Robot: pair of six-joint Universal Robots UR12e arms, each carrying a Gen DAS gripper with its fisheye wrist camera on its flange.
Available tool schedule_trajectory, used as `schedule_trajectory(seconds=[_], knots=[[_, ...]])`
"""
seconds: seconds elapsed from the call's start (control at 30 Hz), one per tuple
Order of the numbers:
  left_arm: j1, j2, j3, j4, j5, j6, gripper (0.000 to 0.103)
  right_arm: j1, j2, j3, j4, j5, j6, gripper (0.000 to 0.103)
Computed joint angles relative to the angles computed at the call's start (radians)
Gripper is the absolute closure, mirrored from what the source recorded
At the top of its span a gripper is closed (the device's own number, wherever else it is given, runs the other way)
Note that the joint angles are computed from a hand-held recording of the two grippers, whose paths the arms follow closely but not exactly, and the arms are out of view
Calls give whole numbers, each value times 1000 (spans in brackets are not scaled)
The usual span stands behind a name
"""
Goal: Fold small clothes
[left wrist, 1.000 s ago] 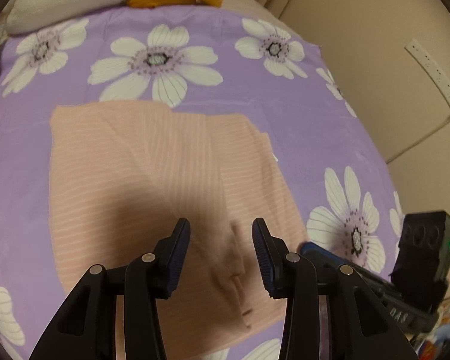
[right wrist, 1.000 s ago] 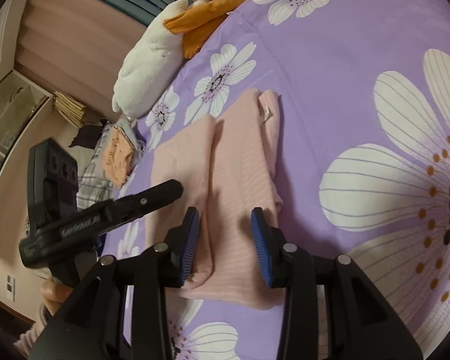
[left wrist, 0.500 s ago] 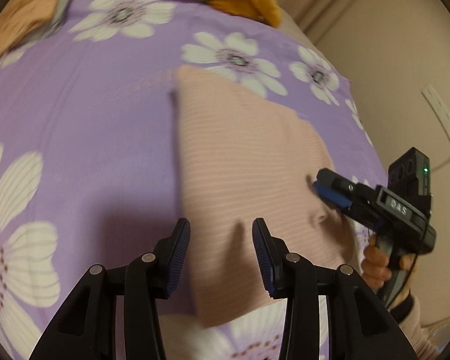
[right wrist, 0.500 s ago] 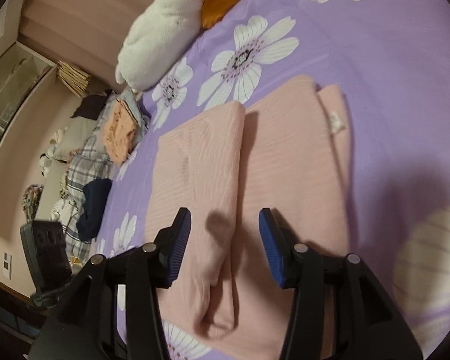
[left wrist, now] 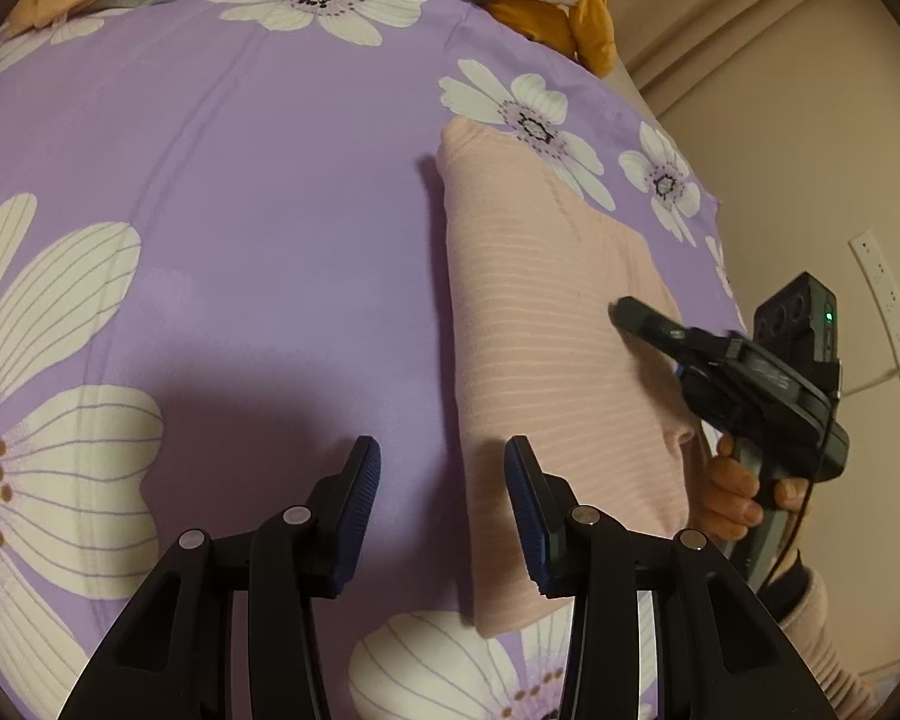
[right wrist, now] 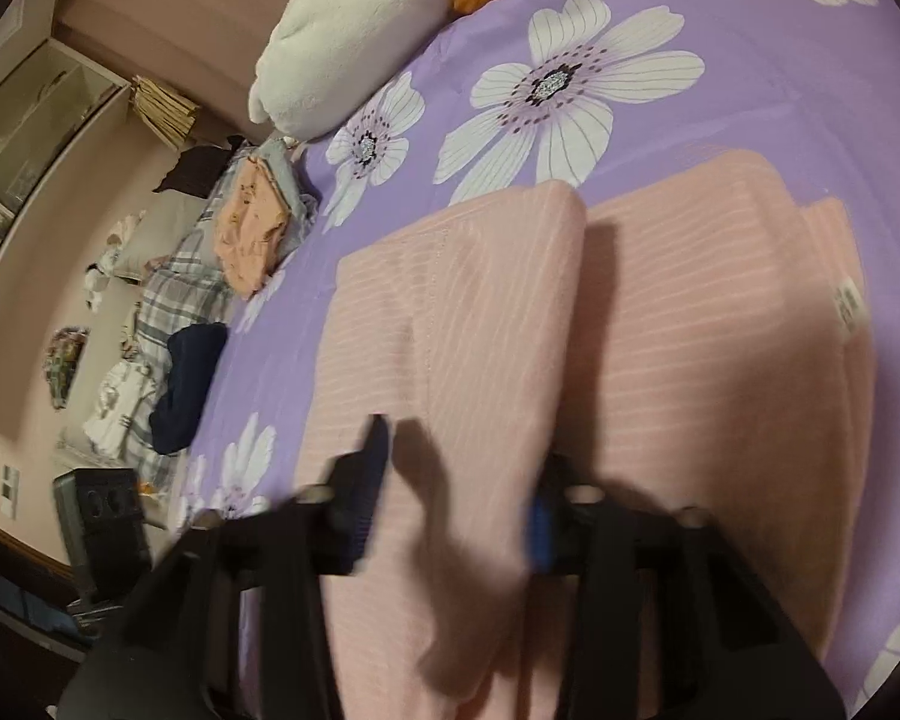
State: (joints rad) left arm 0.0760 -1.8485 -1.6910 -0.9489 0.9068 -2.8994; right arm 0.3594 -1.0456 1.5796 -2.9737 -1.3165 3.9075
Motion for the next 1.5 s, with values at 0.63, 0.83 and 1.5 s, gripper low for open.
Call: schedule_trajectory(seconds=[0.63,0.83,1.5], knots=[[-60,5,37,-10,-6,115,62,-10,-103,117,29,-197,6,92],[-104,1,46,12,7,176,62,-13,-102,120,15,-205,25,87],[-130,-17,56,-36,52,254,62,40,-154,110,103,-503,-78,87]])
